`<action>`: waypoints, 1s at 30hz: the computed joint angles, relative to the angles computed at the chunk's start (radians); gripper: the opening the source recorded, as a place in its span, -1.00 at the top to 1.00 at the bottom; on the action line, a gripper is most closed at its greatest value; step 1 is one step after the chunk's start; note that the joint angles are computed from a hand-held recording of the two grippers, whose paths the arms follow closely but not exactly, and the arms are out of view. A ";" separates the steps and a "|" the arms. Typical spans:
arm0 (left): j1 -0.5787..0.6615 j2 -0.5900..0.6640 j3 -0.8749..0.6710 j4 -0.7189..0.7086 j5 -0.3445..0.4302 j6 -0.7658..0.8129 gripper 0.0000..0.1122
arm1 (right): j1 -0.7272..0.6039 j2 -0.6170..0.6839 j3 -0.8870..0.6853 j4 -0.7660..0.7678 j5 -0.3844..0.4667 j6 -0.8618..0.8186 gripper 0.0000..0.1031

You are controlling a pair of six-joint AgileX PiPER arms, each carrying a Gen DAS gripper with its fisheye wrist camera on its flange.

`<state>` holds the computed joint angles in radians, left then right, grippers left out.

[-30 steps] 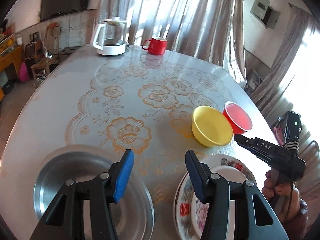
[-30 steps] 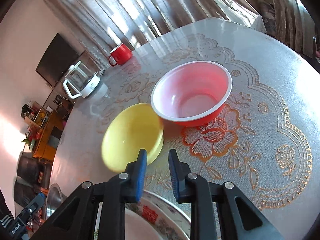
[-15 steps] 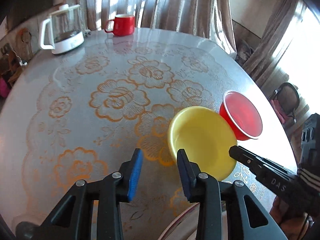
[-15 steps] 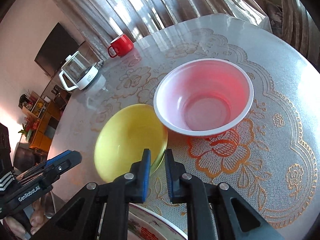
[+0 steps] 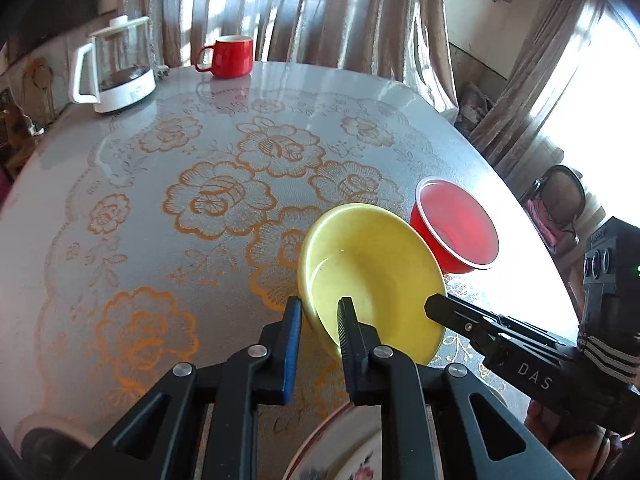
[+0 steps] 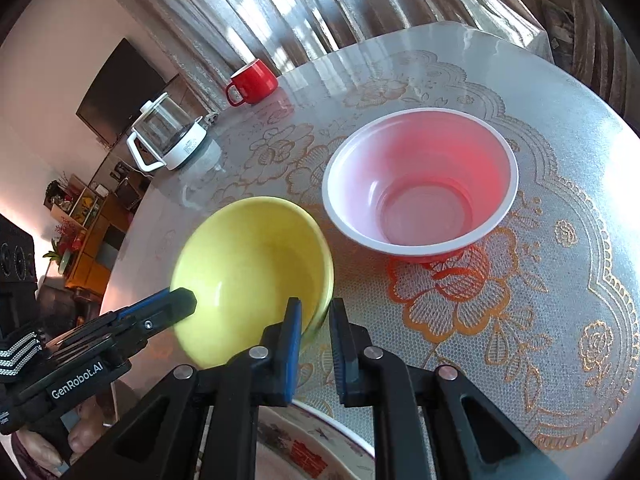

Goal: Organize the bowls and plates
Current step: 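Carry the yellow bowl over the steel basin and lower it inside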

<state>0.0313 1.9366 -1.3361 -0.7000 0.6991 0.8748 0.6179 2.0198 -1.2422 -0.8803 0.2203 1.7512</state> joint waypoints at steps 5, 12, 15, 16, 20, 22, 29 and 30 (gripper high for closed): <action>0.075 -0.095 0.096 -0.078 -0.002 0.087 0.68 | 0.041 -0.009 -0.027 -0.019 0.011 0.010 0.75; 0.250 -0.191 0.187 -0.182 0.060 0.234 0.68 | 0.119 0.021 -0.122 0.060 0.034 -0.098 0.75; 0.344 -0.217 0.215 -0.219 0.107 0.294 0.68 | 0.151 0.045 -0.179 0.131 0.041 -0.184 0.75; 0.375 -0.226 0.225 -0.227 0.121 0.312 0.68 | 0.163 0.053 -0.198 0.157 0.044 -0.217 0.75; 0.498 -0.255 0.265 -0.260 0.166 0.385 0.68 | 0.208 0.097 -0.288 0.266 0.068 -0.348 0.75; 0.556 -0.262 0.279 -0.271 0.188 0.417 0.68 | 0.232 0.123 -0.337 0.320 0.086 -0.413 0.75; 0.723 -0.249 0.297 -0.282 0.256 0.503 0.68 | 0.303 0.215 -0.504 0.463 0.164 -0.583 0.75; 0.745 -0.244 0.300 -0.282 0.265 0.516 0.68 | 0.312 0.225 -0.522 0.476 0.174 -0.601 0.75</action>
